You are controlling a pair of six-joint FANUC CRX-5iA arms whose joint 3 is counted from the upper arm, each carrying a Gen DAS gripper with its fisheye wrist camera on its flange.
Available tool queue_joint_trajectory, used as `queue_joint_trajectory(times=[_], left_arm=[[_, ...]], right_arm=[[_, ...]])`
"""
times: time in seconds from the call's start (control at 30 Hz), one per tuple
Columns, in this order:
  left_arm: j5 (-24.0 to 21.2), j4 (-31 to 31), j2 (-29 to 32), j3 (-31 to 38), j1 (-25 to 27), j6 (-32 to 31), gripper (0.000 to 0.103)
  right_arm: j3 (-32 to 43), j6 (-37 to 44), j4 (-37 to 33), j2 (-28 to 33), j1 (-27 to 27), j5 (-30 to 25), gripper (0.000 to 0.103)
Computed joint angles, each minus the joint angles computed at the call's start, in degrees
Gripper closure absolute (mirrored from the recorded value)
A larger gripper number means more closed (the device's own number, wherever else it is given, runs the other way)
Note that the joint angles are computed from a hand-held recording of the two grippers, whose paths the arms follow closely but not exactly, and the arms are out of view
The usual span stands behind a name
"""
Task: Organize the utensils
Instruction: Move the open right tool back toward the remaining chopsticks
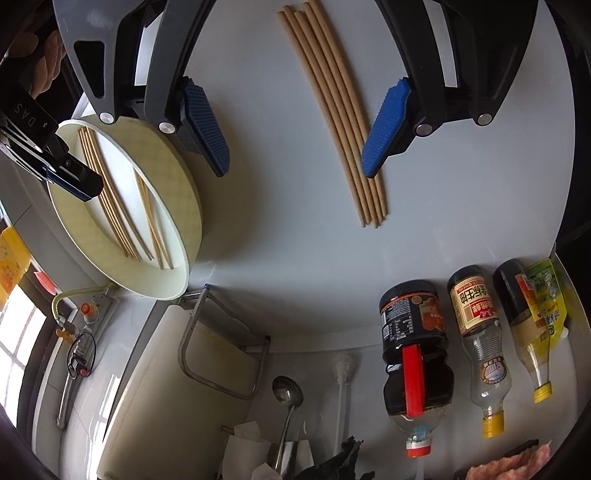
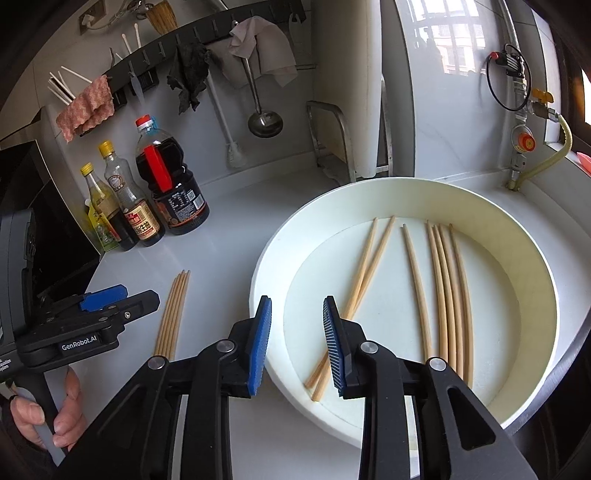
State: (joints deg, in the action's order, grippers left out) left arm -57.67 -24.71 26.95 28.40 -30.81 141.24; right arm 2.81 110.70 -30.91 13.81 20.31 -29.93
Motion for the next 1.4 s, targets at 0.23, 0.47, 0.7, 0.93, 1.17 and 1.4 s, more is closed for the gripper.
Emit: queue_joint_trajectory(times=[0.23,0.47,0.7,0.93,1.17,1.4], left_arm=[[-0.7,-2.9,-4.7,-7.0,0.6,4.6,0.029],[-0.9,-5.2,-8.5,-12.6,1.3,8.1,0.027],[1.4,-4.4,-11.3,-17.5,3.1,9.3,0.026],[3.0,-3.5,-12.5,-20.4,4.7,10.3,0.026],[3.1,-3.4,-12.5,-21.5,5.5,10.9,0.024],[3.5,-2.8,-12.3,-22.2,6.2,11.3,0.024]], right_arm=[[-0.7,1.7,0.6,-0.5,3.4,-0.7,0.071],[-1.0,3.1,0.7,-0.8,6.6,-1.1,0.068],[1.5,4.3,-0.5,1.1,8.5,-3.0,0.068],[4.3,4.8,-0.3,3.8,10.2,-4.2,0.068],[7.4,4.4,1.2,7.0,11.7,-5.1,0.068],[8.5,2.8,2.8,9.1,11.9,-5.5,0.068]])
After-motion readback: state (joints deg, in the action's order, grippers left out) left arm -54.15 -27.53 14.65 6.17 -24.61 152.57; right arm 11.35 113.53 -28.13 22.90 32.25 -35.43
